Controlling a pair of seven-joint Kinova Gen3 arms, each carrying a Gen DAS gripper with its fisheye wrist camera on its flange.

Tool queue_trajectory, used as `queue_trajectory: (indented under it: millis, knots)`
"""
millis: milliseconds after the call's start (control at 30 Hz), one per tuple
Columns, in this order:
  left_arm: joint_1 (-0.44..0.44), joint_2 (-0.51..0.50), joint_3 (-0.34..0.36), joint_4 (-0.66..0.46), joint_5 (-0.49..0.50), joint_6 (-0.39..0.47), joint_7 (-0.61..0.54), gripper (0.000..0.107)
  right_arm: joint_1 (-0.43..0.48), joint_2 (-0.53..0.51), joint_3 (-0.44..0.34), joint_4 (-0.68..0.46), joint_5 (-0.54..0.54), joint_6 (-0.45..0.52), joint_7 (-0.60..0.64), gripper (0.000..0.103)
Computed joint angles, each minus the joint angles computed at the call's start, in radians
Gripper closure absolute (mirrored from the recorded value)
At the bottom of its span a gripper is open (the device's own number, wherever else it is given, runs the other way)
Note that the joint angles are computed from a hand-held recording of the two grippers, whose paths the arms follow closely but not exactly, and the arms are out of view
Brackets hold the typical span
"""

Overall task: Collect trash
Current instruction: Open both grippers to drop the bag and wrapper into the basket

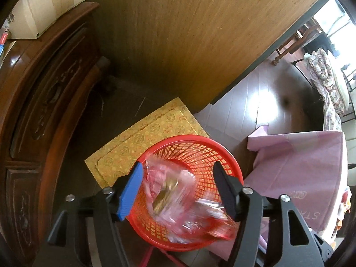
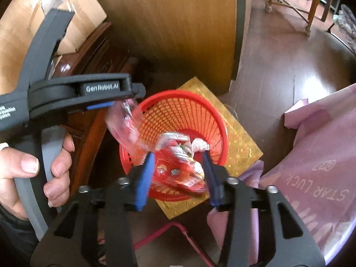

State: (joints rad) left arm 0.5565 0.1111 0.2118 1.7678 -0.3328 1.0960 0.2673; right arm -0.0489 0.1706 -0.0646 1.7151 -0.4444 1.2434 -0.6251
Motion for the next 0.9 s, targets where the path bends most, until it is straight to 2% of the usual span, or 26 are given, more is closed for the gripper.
queue_trajectory:
  millis: [200,533,667,800,900]
  knots:
    - [0.002,-0.003,0.003,-0.001,0.003,0.001,0.002,0.040,0.016,0.012,0.007,-0.017,-0.002,0.019,-0.010,0.055]
    - [0.038,0.007,0.019,-0.060,-0.016,0.067,0.014,0.040,0.060,-0.002,0.028,-0.036,-0.038,0.033,-0.006,0.055]
    - [0.063,0.024,0.025,-0.128,-0.035,0.128,0.007,0.040,0.091,-0.013,0.044,-0.061,-0.068,0.041,-0.004,0.055]
    - [0.097,0.052,0.027,-0.218,-0.071,0.198,-0.014,0.037,0.162,0.003,0.077,-0.133,-0.131,0.108,-0.003,0.045]
    - [0.130,0.087,0.022,-0.300,-0.103,0.245,-0.041,0.036,0.219,0.013,0.096,-0.194,-0.161,0.143,0.007,0.044]
